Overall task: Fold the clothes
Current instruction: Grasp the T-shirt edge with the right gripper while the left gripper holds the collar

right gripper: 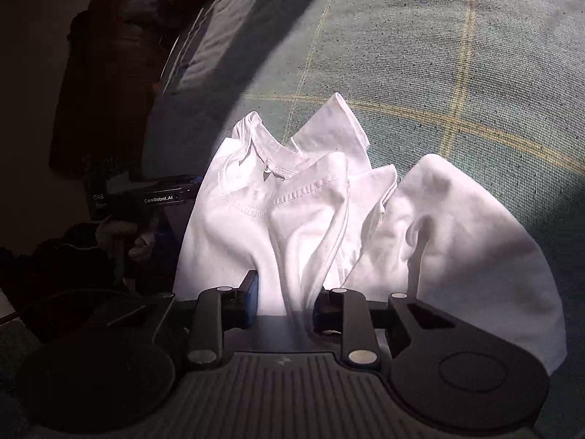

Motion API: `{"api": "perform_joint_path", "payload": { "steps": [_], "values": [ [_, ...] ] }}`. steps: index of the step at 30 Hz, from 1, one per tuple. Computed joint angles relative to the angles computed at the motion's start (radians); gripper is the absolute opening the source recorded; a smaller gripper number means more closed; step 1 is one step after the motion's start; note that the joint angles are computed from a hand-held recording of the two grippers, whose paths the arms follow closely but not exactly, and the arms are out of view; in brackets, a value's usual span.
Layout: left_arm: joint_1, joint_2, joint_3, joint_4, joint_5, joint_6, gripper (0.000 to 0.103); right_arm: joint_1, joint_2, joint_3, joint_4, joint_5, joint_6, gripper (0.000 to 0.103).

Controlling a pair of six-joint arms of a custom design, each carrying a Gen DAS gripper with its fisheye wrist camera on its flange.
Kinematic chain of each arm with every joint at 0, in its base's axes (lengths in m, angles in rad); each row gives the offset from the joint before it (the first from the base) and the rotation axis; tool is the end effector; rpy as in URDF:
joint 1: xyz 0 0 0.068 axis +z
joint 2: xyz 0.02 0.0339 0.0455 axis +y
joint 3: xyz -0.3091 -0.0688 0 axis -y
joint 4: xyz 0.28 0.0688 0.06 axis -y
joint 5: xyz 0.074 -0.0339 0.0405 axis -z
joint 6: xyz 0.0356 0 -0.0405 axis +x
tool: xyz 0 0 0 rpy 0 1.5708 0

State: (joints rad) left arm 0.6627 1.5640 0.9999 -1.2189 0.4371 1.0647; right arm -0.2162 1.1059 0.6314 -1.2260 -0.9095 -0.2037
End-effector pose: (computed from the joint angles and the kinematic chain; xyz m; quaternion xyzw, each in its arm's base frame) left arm 0.2176 0.1507 0.2197 0.1713 0.9558 -0.2187 0.0967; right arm 0.1481 -0.0038 0.2202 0.0341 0.8963 0.4408 0.0344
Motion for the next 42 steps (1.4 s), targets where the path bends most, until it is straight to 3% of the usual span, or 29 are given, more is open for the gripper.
{"api": "perform_joint_path", "payload": {
  "steps": [5, 9, 12, 14, 15, 18, 23, 29, 35, 39, 42],
  "values": [
    [-0.003, 0.02, 0.009, -0.002, 0.029, 0.04, 0.033, -0.107, -0.017, 0.068, -0.135, 0.063, -0.121, 0.018],
    [-0.008, 0.099, 0.042, -0.027, 0.082, 0.081, 0.029, -0.097, -0.015, 0.078, -0.126, 0.086, -0.099, 0.018],
    [-0.016, 0.157, 0.067, -0.052, 0.107, 0.069, 0.022, -0.037, -0.029, 0.054, -0.064, 0.083, -0.024, 0.021],
    [-0.025, 0.128, 0.048, -0.016, 0.094, 0.059, 0.002, 0.032, -0.056, 0.039, -0.012, 0.102, 0.047, 0.02],
    [-0.025, 0.099, 0.038, -0.01, 0.099, 0.061, 0.002, 0.06, -0.07, 0.037, 0.006, 0.12, 0.077, 0.02],
    [-0.033, 0.015, 0.021, 0.004, 0.118, 0.06, 0.001, 0.136, -0.114, 0.045, 0.045, 0.191, 0.149, 0.014],
    [-0.087, -0.034, 0.079, -0.003, 0.194, 0.003, 0.001, 0.259, -0.156, 0.1, 0.079, 0.367, 0.234, 0.014],
    [-0.22, -0.039, 0.132, 0.047, 0.235, -0.056, 0.001, 0.387, -0.138, 0.172, 0.109, 0.611, 0.249, 0.014],
    [-0.327, -0.031, 0.145, 0.134, 0.24, -0.147, 0.001, 0.343, -0.105, 0.19, 0.14, 0.716, 0.206, 0.014],
    [-0.362, 0.015, 0.168, 0.086, 0.217, -0.123, 0.003, 0.251, -0.076, 0.2, 0.151, 0.677, 0.157, 0.006],
    [-0.357, 0.026, 0.16, 0.091, 0.164, -0.11, 0.004, 0.152, -0.072, 0.196, 0.135, 0.541, 0.11, 0.016]
  ]
}}
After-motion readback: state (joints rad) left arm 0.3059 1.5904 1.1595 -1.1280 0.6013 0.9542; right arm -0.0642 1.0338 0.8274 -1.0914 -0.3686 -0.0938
